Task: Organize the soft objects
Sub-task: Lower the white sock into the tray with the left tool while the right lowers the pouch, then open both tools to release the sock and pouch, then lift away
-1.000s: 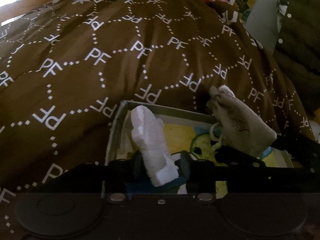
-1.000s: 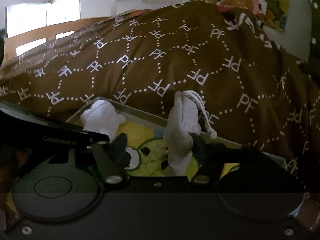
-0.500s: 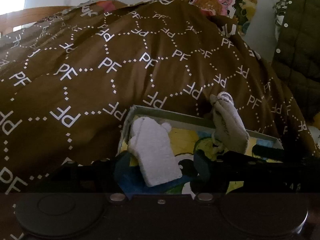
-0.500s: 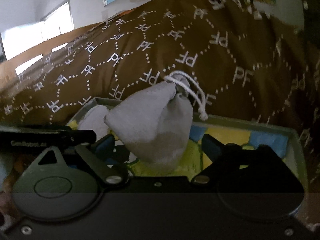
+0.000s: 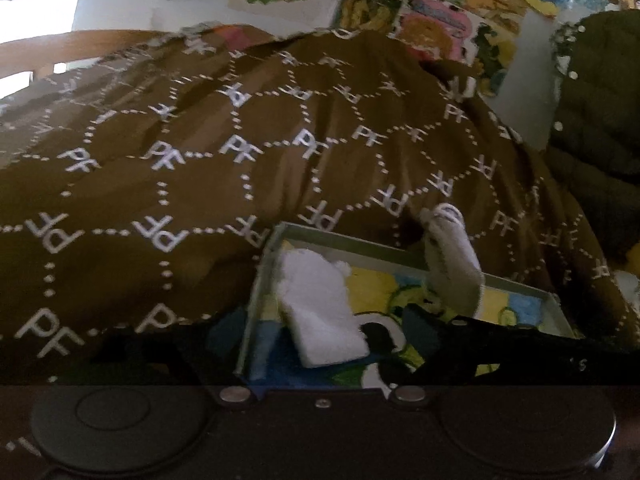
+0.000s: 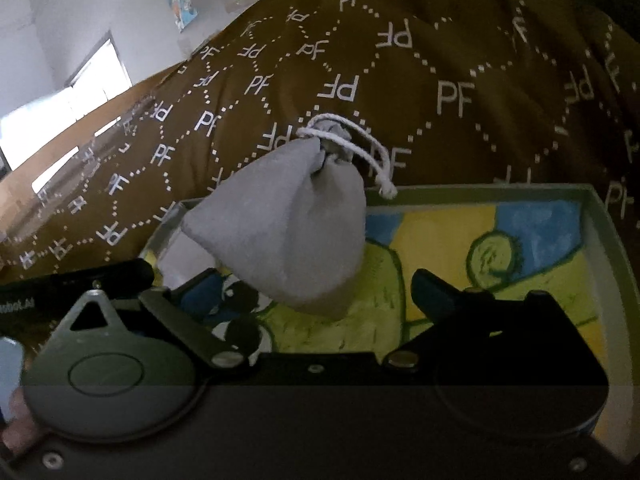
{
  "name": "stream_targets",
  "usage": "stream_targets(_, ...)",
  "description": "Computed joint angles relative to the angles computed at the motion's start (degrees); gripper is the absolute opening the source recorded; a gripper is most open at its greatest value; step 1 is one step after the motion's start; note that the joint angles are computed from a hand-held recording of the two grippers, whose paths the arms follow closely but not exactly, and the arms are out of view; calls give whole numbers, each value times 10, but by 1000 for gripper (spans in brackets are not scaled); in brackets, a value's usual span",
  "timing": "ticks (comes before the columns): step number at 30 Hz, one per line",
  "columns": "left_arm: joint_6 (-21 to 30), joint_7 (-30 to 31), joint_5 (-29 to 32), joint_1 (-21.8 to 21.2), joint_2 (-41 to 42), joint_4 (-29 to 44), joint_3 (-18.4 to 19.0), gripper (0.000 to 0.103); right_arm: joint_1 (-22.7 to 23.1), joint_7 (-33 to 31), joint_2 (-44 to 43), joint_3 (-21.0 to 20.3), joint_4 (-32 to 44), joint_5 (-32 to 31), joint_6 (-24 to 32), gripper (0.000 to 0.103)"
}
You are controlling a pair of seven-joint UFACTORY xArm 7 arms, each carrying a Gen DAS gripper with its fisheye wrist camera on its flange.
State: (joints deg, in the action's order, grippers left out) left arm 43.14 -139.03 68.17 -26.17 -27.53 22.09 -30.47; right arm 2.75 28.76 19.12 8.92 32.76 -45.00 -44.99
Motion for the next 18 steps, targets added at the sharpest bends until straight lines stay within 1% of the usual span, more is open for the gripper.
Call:
stream_targets(3,15,-4,-25,-11,-16,-10,-5,88,-5,22,1,4,2,-8,2,102)
stream_targets(7,53,6,-72,-25,-49,-24,-21,89,10,24,0,9,3,18,12,102)
stream_targets(11,88,31,-119,-37,-82,-35,-34,91,12,53,13,23,16,6,4,102)
stream_targets(14,110,56,-153,-46,-113,-45,-41,93,10,93,41,36,42,-27,-7,103)
stream_targets(15,120,64,-168,-51,-126,-50,-45,93,13,96,52,38,50,-36,-16,103)
stream_targets(17,132,75,-190,-56,-147,-57,-50,94,10,122,79,45,77,-84,-31,102)
stream_targets(18,137,81,-202,-59,-157,-62,-53,94,6,144,96,48,94,-118,-38,102)
